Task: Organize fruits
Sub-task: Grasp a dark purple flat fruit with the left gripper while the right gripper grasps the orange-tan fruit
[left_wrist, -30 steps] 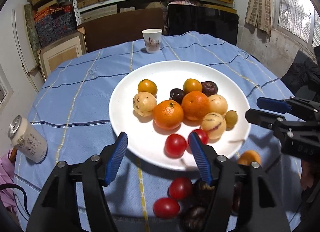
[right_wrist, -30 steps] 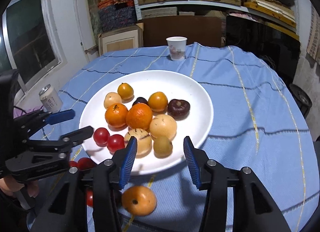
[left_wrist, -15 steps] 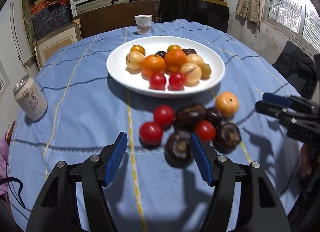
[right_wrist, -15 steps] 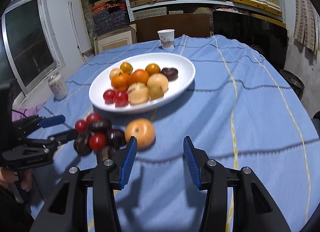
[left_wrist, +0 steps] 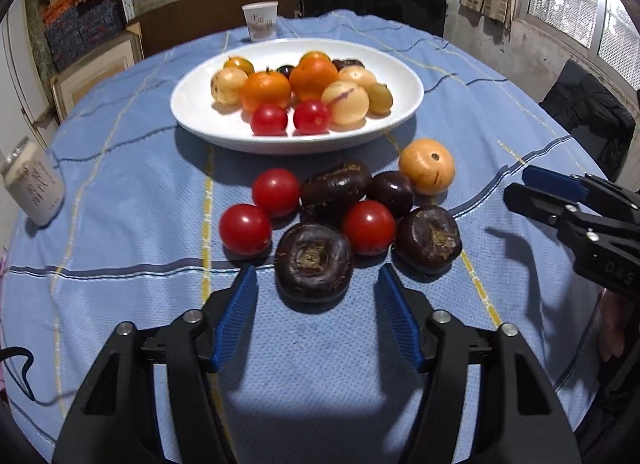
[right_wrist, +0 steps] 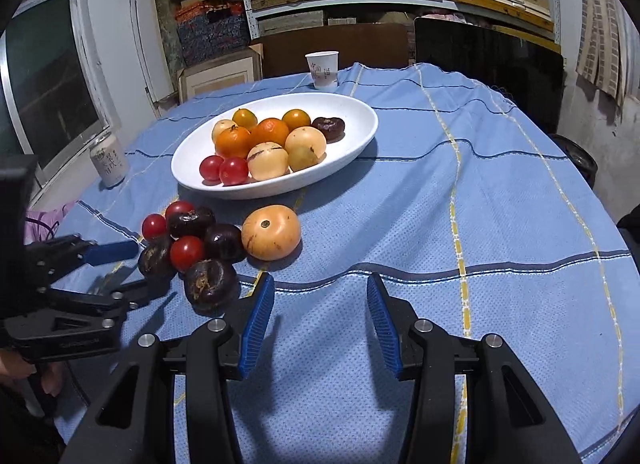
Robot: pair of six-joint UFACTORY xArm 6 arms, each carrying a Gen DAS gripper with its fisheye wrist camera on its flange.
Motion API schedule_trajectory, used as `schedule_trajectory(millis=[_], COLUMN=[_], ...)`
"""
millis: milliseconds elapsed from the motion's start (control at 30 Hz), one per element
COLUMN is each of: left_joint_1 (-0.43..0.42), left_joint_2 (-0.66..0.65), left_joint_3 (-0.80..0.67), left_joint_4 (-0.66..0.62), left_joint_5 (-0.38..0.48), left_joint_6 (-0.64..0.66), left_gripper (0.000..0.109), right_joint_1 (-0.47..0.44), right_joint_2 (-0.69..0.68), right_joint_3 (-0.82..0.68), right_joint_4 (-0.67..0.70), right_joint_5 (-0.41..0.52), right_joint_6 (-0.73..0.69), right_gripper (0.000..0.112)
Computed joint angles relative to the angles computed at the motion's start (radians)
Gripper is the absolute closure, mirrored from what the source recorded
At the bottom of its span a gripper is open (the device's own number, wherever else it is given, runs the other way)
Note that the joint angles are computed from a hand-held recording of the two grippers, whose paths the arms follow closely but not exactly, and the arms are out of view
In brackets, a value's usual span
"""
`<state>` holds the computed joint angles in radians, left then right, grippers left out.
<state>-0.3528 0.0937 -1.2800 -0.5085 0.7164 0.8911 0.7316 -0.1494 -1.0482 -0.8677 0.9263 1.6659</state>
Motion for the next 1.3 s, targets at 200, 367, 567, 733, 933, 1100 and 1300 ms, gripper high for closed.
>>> schedule_trajectory(millis=[200, 367, 567, 733, 933, 1100, 1300], left_joint_1=[0.023, 0.049, 0.052, 0.056, 0.061, 0.065, 0.064], left_joint_2=[0.029, -0.004, -0.005, -0.002, 0.014, 0.025, 0.026], left_joint_3=[-0.042, -0.009, -0.014, -0.018, -0.038, -0.050, -0.049], left_joint_4=[-0.072, -0.223, -0.233, -0.236, -0.227, -0.219, -0.217], left_joint_5=[0.063, 0.016, 0.021, 0.036, 0.064, 0.080, 0.078], left_joint_6=[0.014, 0.084, 0.081, 0.084, 0.066, 0.055, 0.053], left_gripper=[0.069, 0.069, 0.069, 0.069, 0.069, 0.069, 0.069], right_joint_1=[-0.012, 0.000, -0.018, -0.081, -0.099, -0.125, -0.125], right_joint_2=[-0.004, 0.031, 0.097, 0.183, 0.246, 0.234, 0.224], right_joint_3=[0.008, -0.036, -0.137, -0.227, -0.282, -0.249, -0.228], right_joint_4=[0.019, 0.040, 0.063, 0.160, 0.217, 0.236, 0.226], right_joint_5=[-0.015, 0.028, 0.017, 0.007, 0.000, -0.030, -0.055], right_joint_6=[-0.002, -0.056, -0.150, -0.259, -0.353, -0.326, -0.310], right_gripper=[0.064, 0.064, 0.064, 0.064, 0.067, 0.067, 0.068])
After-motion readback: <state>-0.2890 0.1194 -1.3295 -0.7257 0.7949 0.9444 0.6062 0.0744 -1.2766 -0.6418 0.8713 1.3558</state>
